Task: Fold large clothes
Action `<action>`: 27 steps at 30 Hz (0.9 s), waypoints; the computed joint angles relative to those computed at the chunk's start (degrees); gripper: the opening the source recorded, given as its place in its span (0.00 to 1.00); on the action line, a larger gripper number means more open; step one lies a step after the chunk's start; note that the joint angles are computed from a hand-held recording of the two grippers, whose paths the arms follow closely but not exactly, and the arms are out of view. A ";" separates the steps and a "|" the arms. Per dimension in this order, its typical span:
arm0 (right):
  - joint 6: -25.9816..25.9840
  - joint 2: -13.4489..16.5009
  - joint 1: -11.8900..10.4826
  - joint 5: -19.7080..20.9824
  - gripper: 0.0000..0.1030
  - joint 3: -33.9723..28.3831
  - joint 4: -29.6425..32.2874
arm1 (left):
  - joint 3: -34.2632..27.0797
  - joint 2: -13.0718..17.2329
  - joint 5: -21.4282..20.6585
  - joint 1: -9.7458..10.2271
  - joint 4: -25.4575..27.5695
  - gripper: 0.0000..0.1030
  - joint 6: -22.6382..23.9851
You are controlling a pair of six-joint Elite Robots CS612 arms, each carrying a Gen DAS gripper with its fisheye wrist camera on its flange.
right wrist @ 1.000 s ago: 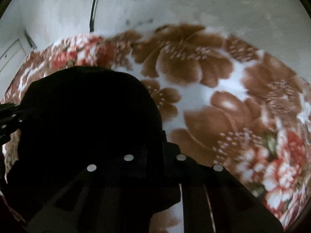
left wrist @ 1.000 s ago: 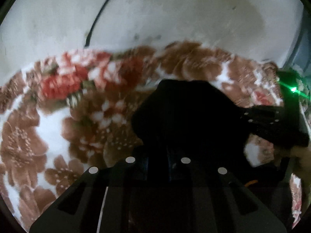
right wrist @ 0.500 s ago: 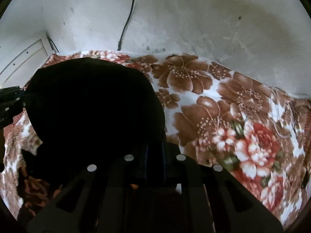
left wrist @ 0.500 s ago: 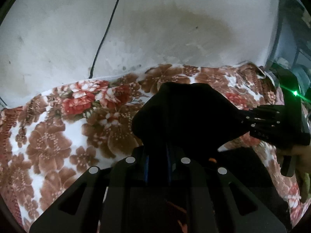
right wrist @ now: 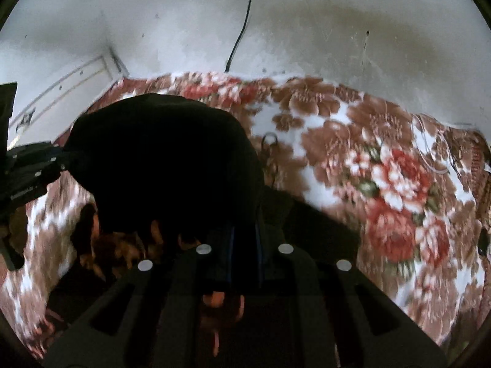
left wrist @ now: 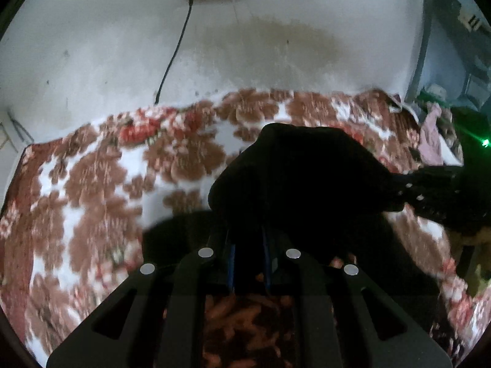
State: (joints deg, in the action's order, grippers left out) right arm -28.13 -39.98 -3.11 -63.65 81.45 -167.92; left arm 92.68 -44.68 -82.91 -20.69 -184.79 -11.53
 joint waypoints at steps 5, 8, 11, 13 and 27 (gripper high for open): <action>-3.33 -1.99 -0.93 0.04 0.11 6.84 0.43 | 5.92 -0.34 2.02 -1.97 -1.55 0.12 -5.03; -4.44 -2.72 -0.99 -1.80 0.11 10.58 -0.13 | 9.18 -0.04 4.33 -3.40 -2.83 0.13 -8.16; -4.50 -3.12 -1.07 -3.68 0.12 13.14 1.21 | 11.29 0.27 6.93 -4.60 -2.93 0.20 -9.70; -5.14 -3.10 -1.14 -4.46 0.13 14.28 0.91 | 12.48 0.48 8.51 -5.25 -2.86 0.27 -11.07; -3.95 -5.65 -2.79 -6.39 0.88 16.49 3.98 | 18.64 -3.77 9.65 -6.16 -4.30 0.74 -14.49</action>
State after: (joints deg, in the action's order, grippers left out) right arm -32.08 -45.63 -5.90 -70.04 97.94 -163.94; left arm 111.32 -48.45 -73.26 -26.85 -189.08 -26.02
